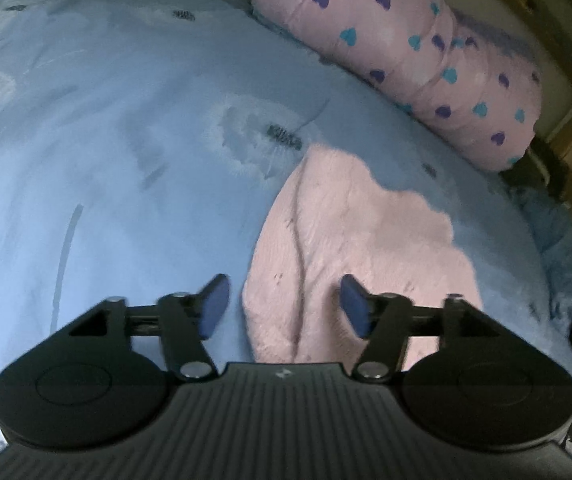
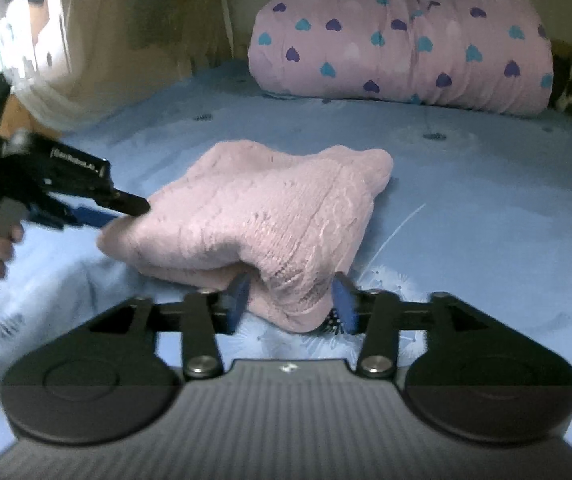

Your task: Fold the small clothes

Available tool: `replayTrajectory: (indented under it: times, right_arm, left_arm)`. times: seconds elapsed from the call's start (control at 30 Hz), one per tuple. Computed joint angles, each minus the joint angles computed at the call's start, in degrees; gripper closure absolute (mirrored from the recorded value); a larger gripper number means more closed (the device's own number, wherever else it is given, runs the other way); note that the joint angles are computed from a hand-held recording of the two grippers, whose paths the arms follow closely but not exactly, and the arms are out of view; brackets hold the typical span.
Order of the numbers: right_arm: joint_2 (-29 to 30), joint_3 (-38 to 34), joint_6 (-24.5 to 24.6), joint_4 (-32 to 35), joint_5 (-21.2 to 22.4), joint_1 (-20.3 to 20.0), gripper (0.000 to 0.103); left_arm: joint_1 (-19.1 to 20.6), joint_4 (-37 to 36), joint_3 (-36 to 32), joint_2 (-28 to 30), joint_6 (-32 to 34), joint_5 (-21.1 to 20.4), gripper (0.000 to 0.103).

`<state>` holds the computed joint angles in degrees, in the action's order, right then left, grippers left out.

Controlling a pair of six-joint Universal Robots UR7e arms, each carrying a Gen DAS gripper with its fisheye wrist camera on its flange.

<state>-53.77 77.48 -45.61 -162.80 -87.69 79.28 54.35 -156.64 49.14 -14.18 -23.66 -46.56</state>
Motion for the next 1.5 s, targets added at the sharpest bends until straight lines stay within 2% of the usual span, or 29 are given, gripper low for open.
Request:
replayTrajectory:
  times: [0.07,0.13,0.33,0.5,0.6,0.9,1.03,1.3,1.4,1.5]
  right_arm:
    - [-0.18,-0.78,1.45,0.97,0.74,-0.08,0.035]
    - [0.14,-2.68,3.9,3.48,1.34,-0.08,0.031]
    - [3.53,-10.25,12.27,10.38,2.07,0.05,0.03]
    - [7.71,-18.36,19.28,17.55,2.43,-0.27,0.024]
    - [9.87,-22.6,21.36,22.13,3.07,-0.53,0.023]
    - [15.27,-31.52,22.92,31.11,4.66,-1.24,0.018]
    - [15.79,-31.74,22.64,30.78,6.87,-1.83,0.018]
    - [17.23,-34.53,22.51,33.1,8.6,-2.04,0.018]
    - [17.86,-35.41,22.68,33.72,8.95,-1.93,0.02]
    - [18.3,-36.31,24.21,34.42,9.74,-1.94,0.03]
  left_arm:
    - [0.04,-1.18,0.13,0.0,0.59,-1.24,0.026]
    - [0.13,-0.61,-0.73,0.44,0.8,-2.52,0.021]
    - [0.15,3.96,-6.35,3.86,1.58,-2.3,0.016]
    - [0.7,4.99,-10.28,6.11,2.1,-4.11,0.014]
    - [1.15,6.33,-12.63,7.28,1.77,-5.0,0.013]
    - [2.2,8.07,-16.52,9.59,2.48,-8.23,0.009]
    - [2.49,7.78,-17.4,10.3,3.15,-9.02,0.008]
    - [3.09,6.03,-17.46,10.86,5.05,-11.2,0.008]
    - [3.25,4.85,-16.98,10.83,5.11,-11.91,0.013]
    - [3.53,3.39,-15.72,10.15,4.64,-13.72,0.024]
